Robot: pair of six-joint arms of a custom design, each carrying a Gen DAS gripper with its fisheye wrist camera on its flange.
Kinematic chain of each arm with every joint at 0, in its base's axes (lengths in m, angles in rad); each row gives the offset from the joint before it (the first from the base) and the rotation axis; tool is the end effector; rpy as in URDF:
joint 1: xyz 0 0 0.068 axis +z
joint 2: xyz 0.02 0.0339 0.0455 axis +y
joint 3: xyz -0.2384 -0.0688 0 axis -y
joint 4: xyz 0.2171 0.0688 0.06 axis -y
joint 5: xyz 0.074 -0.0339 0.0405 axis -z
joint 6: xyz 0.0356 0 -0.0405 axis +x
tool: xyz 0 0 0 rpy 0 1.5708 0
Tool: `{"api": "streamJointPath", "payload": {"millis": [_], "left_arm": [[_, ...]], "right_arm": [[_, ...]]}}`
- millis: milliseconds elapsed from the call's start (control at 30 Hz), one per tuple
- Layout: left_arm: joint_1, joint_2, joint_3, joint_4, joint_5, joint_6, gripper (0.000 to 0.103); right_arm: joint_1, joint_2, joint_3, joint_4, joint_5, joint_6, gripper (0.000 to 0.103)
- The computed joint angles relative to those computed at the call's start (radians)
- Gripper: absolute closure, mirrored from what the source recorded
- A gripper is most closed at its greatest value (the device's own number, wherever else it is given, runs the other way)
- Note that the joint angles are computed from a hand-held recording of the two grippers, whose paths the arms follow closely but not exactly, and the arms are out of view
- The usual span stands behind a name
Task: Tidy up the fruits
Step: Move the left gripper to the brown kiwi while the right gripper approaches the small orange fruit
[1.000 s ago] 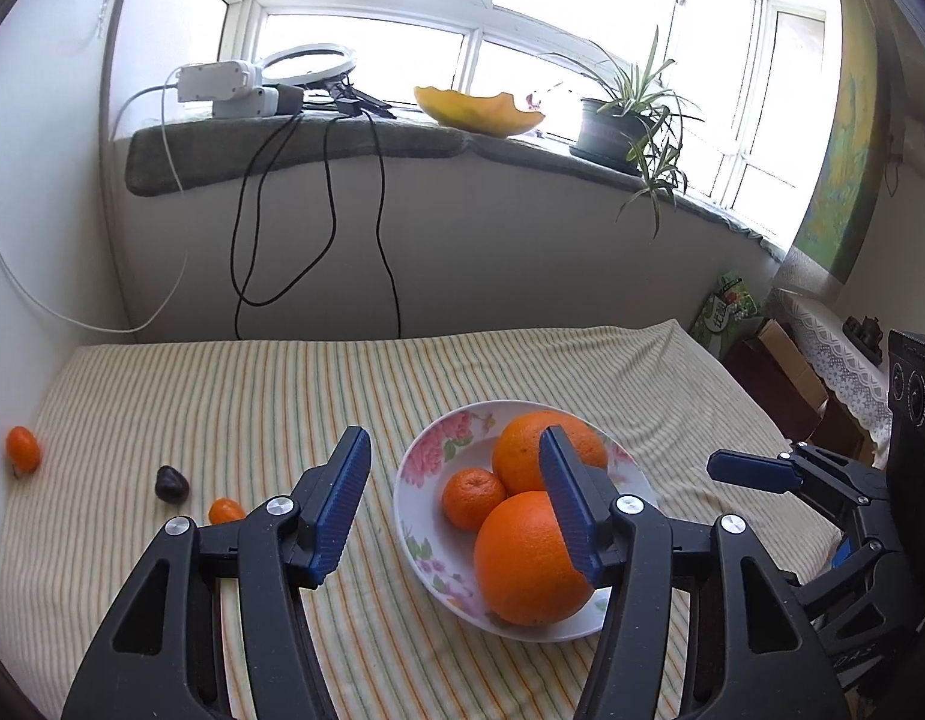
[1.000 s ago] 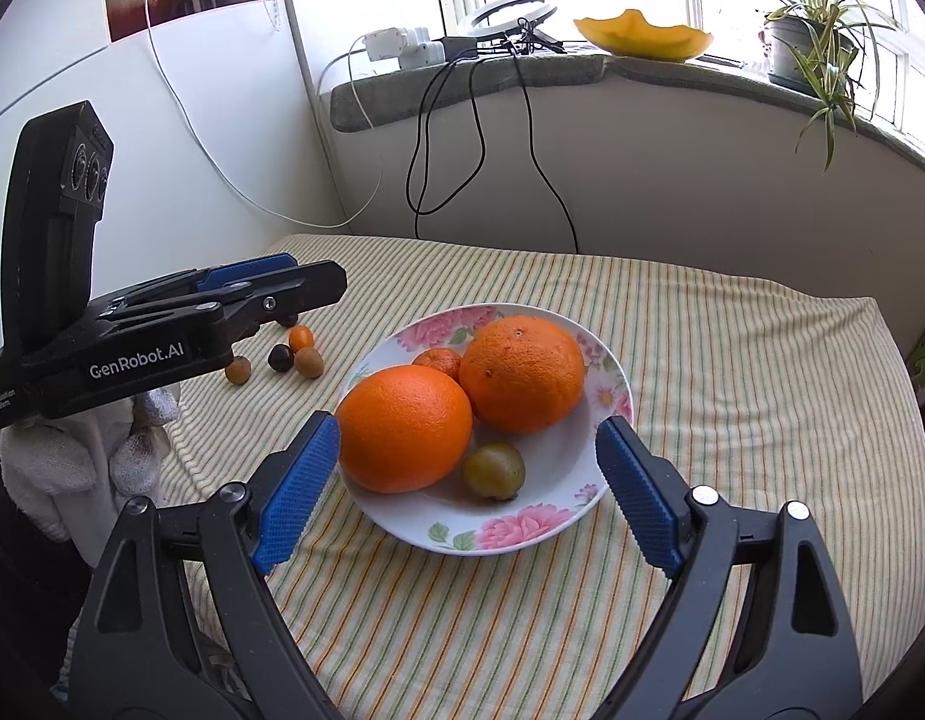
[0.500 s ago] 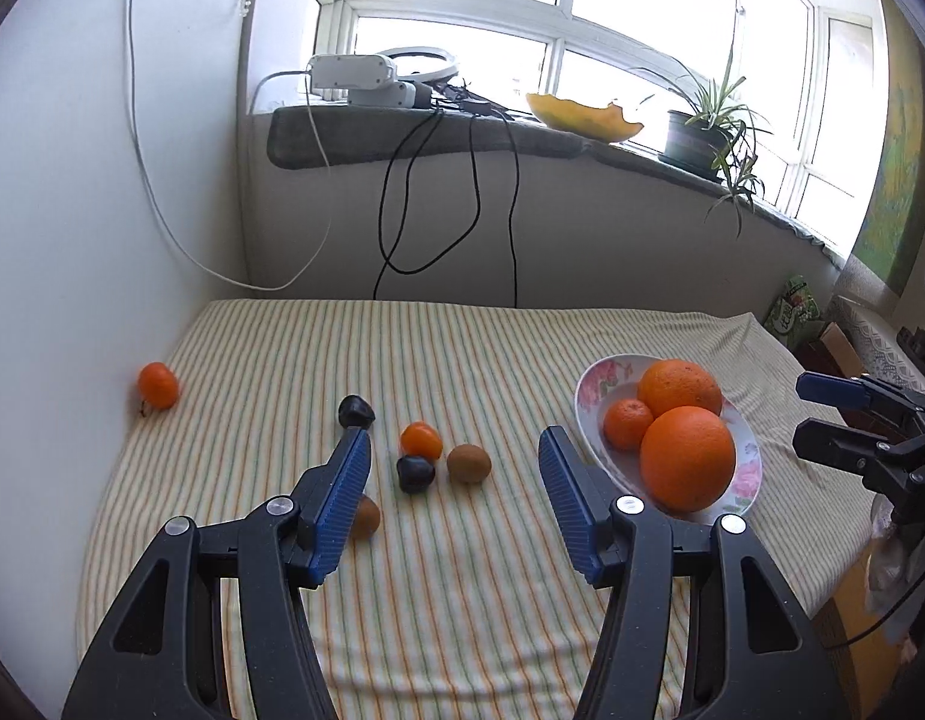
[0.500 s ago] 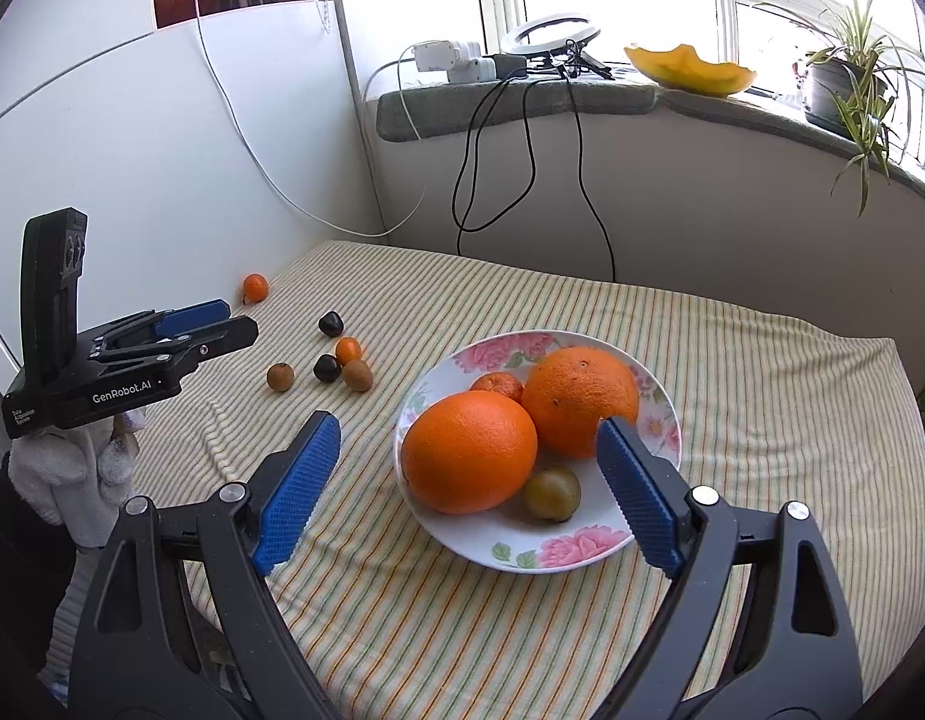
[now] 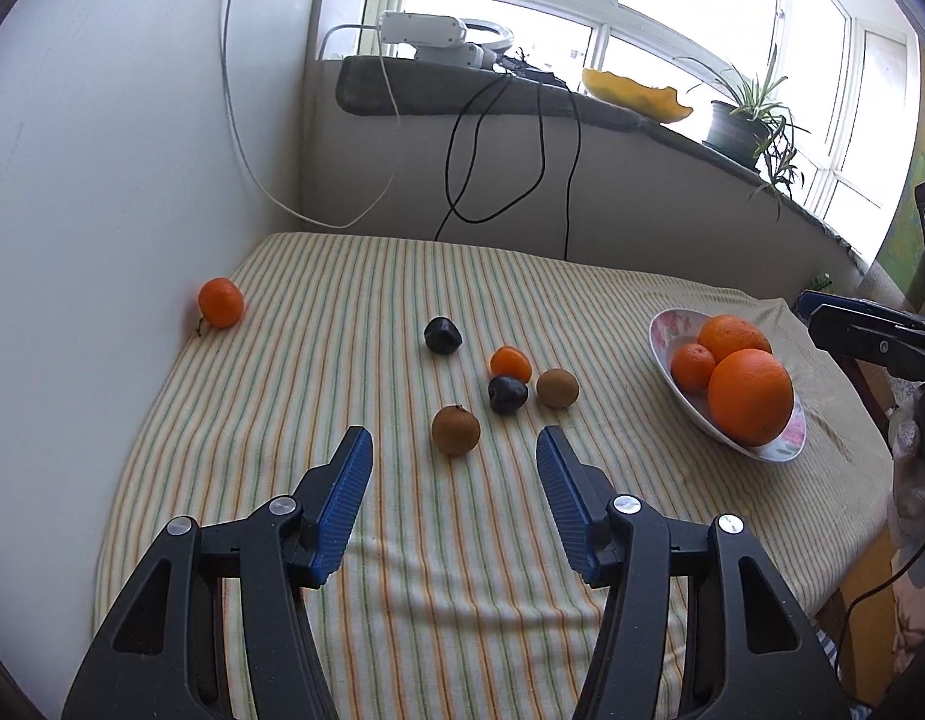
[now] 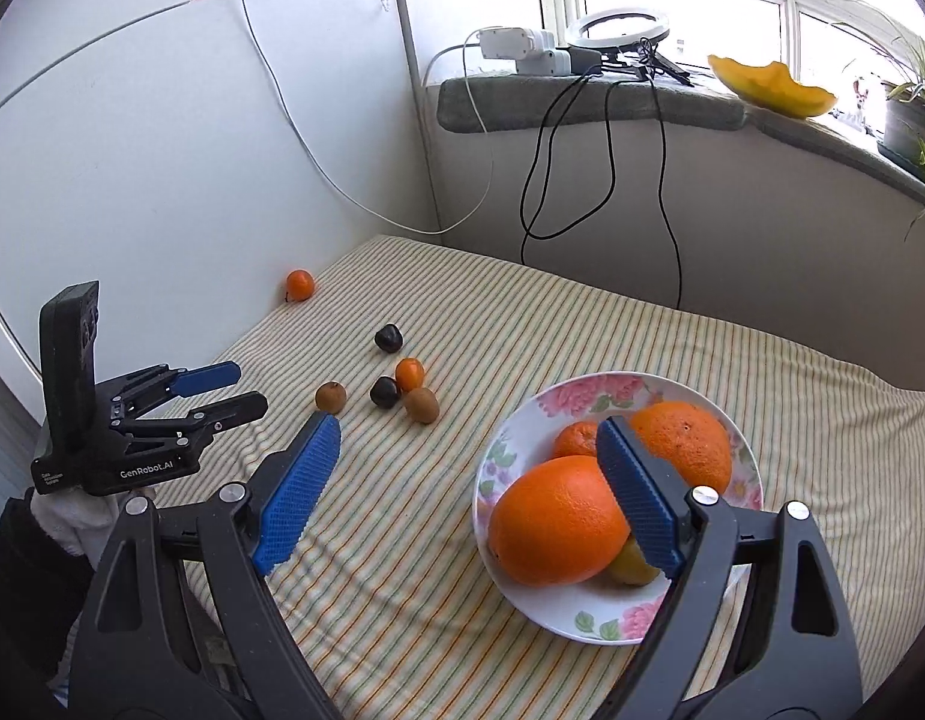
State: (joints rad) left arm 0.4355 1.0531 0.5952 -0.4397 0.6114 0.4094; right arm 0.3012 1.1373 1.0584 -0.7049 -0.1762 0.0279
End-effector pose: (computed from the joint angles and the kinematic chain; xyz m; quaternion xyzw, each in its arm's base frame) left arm 0.1787 0.0606 0.1979 0.0876 0.9013 -0.1300 0.4037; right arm 0.2066 0.0707 0.2956 -0.1587 0.9068 0.1427 0.3635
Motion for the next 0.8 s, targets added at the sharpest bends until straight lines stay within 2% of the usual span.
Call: {"api": "streamJointPath", "payload": {"millis": [200, 367, 500, 567, 800], "left_arm": [[-0.002, 0.048, -0.007, 0.02, 0.003, 0.024, 0.057], [-0.033, 0.102, -0.004, 0.058, -0.009, 0.009, 0.064], [-0.058, 0.143, 0.007, 0.083, -0.021, 0.001, 0.066], [-0.07, 0.159, 0.011, 0.095, -0.029, -0.003, 0.067], [-0.104, 0.24, 0.032, 0.138, -0.051, -0.021, 0.068]], "right_arm": [[0.036, 0.183, 0.128, 0.007, -0.053, 0.027, 0.014], [0.054, 0.379, 0.275, -0.031, -0.107, 0.071, 0.034], [0.072, 0.543, 0.407, -0.08, -0.116, 0.105, 0.049], [0.087, 0.616, 0.463, -0.094, -0.106, 0.117, 0.049], [0.134, 0.818, 0.615, -0.126, -0.05, 0.155, 0.062]]}}
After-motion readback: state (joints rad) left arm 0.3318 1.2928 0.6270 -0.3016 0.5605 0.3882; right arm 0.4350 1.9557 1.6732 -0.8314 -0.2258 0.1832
